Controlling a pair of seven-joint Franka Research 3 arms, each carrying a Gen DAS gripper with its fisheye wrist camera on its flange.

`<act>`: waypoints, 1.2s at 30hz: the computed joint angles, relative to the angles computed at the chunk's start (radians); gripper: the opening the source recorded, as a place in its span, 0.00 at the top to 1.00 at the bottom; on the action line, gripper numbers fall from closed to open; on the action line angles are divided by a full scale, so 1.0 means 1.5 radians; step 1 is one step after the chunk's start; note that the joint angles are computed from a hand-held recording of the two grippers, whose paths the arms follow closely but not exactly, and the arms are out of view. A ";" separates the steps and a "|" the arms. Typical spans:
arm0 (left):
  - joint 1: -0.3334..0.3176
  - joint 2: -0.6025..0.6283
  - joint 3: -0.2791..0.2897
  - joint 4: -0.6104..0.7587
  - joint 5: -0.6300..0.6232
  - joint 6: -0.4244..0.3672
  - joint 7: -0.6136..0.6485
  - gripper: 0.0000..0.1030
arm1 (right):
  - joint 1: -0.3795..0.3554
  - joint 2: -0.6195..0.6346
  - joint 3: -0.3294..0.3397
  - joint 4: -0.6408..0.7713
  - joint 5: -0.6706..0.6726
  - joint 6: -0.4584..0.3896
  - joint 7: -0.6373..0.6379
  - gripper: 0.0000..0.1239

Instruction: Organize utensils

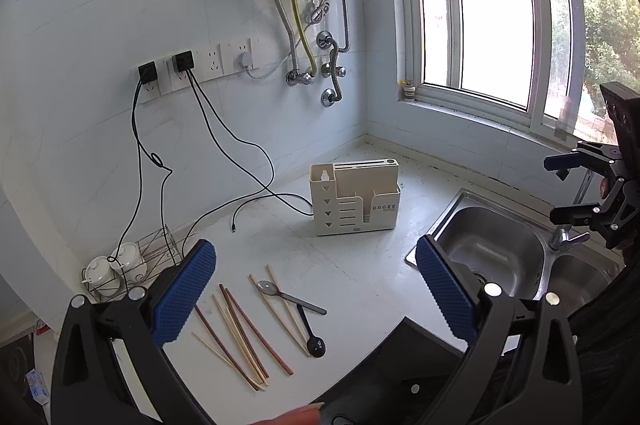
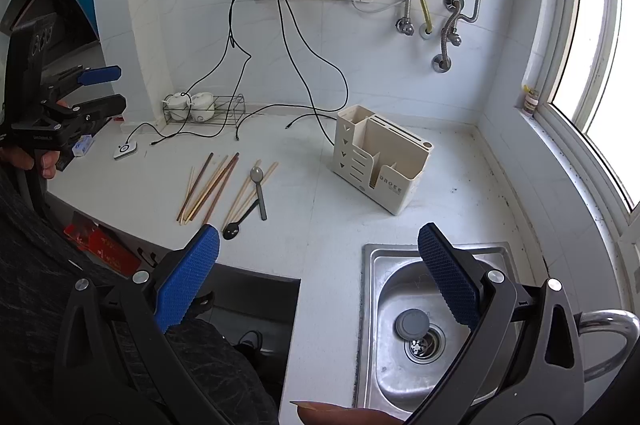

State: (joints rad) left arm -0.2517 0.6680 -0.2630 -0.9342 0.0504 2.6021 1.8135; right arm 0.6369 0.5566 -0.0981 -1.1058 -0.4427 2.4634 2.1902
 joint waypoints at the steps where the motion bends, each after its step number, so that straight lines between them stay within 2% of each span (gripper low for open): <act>1: 0.000 0.002 -0.001 0.004 -0.001 -0.002 0.000 0.04 | 0.001 0.000 -0.001 0.001 -0.001 0.000 0.000 0.24; 19: 0.009 -0.002 -0.009 -0.012 -0.016 0.011 0.021 0.04 | 0.002 0.004 -0.002 0.010 -0.004 -0.004 -0.001 0.24; 36: 0.009 -0.024 -0.004 -0.048 -0.003 0.039 0.006 0.04 | 0.003 -0.003 -0.009 -0.011 -0.011 0.021 0.018 0.24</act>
State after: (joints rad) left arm -0.2388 0.6322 -0.2685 -1.0068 0.0454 2.6603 1.8224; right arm 0.6407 0.5517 -0.1111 -1.1225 -0.4590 2.4944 2.2170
